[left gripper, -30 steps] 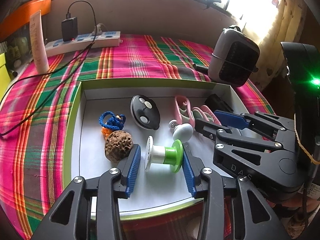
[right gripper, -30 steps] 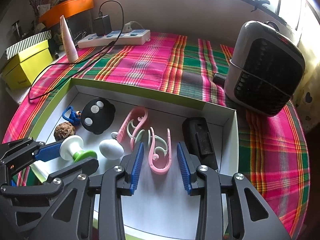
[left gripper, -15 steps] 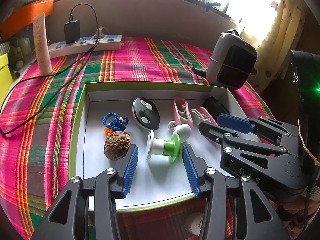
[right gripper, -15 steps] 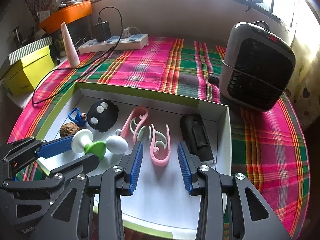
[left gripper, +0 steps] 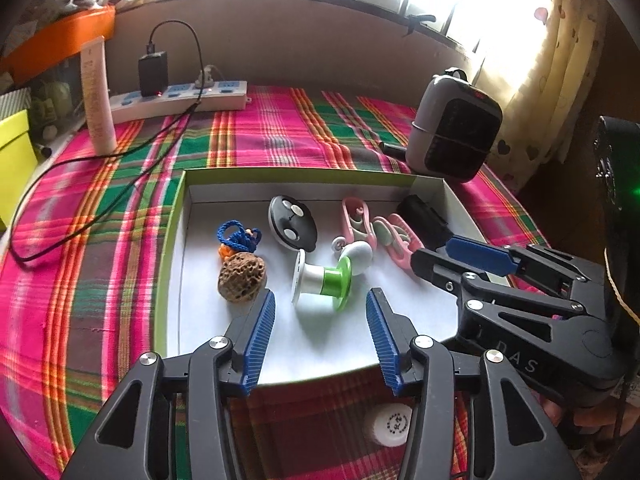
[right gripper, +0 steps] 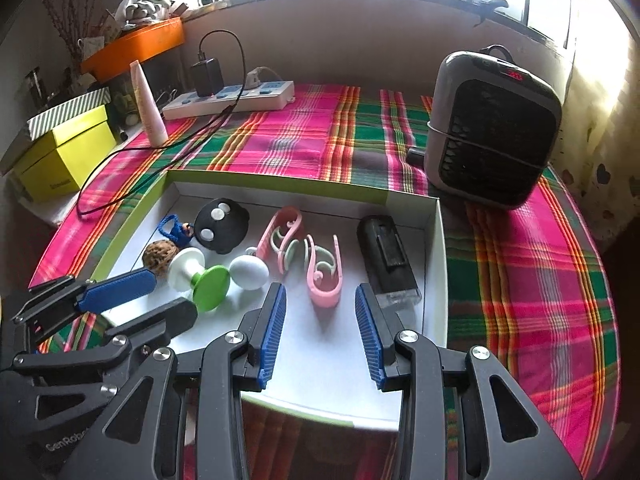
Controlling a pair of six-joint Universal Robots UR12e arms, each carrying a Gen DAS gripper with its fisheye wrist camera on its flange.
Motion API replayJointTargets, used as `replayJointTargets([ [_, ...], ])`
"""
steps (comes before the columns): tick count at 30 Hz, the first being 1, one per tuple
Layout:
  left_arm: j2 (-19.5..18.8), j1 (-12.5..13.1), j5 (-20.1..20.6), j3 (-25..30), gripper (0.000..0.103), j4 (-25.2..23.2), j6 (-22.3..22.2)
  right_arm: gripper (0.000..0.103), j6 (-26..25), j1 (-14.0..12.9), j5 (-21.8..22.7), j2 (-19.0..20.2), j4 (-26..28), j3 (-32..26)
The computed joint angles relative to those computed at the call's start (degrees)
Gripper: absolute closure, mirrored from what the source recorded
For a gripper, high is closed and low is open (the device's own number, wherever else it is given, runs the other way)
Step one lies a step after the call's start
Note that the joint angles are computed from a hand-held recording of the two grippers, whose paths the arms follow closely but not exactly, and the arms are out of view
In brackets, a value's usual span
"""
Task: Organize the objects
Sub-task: 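Open both grippers to release the spool and pink hook in the tray, then withdraw both grippers from the tray toward the white container and walnut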
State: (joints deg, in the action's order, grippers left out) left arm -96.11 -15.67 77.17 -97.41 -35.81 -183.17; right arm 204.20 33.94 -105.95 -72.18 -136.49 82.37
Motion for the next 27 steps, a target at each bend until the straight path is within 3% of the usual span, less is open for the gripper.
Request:
replayJointTargets([
  [27, 5.19, -0.43, 2.88, -5.37, 0.056, 3.91, -0.27, 0.066, 3.56, 3.05, -5.67, -4.02, -5.68, 5.72],
])
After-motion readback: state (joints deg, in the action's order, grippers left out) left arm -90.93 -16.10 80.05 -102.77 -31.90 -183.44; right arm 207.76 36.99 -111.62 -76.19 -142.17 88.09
